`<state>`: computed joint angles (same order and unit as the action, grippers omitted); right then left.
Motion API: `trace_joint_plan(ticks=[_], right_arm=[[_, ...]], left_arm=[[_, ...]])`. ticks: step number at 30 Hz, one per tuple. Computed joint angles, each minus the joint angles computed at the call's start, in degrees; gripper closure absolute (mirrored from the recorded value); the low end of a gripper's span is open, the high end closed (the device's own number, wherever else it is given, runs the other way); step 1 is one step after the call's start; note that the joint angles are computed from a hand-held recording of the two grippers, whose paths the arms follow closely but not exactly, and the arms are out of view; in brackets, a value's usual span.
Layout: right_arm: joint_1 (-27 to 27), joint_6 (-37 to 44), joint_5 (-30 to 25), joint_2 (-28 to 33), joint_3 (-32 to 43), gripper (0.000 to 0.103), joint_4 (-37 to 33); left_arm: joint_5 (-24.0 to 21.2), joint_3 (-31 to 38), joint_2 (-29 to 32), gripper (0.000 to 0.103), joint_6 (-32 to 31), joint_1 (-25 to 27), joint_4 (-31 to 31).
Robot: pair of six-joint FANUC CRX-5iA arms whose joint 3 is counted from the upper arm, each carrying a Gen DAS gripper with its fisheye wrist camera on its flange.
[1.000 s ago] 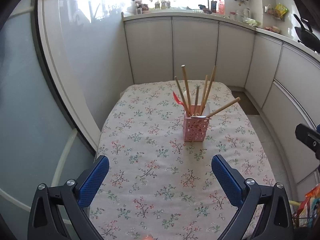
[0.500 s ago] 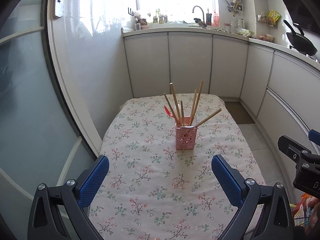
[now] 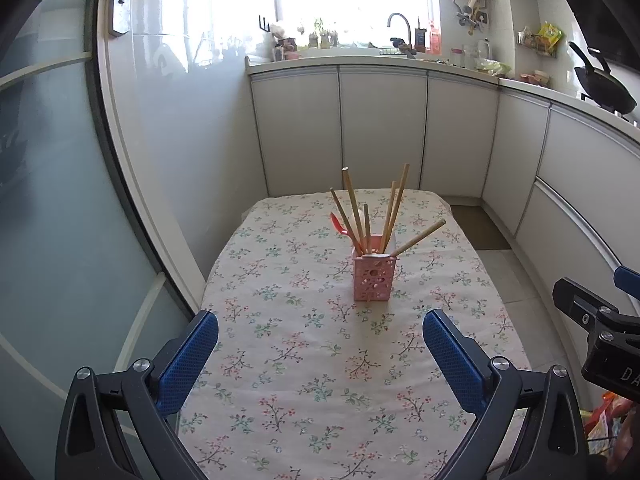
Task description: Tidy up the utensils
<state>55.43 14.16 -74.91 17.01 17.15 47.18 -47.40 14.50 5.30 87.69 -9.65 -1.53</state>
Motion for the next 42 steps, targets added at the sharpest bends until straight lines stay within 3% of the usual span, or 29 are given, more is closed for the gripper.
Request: trace_joint_plan(ticks=[42], right_arm=[[0.16,0.56,-0.07,-0.02,0.14,0.0,-0.26]], left_arm=[[0.05,0.32,-0.31,0.0,1.1,-0.3,-0.96]])
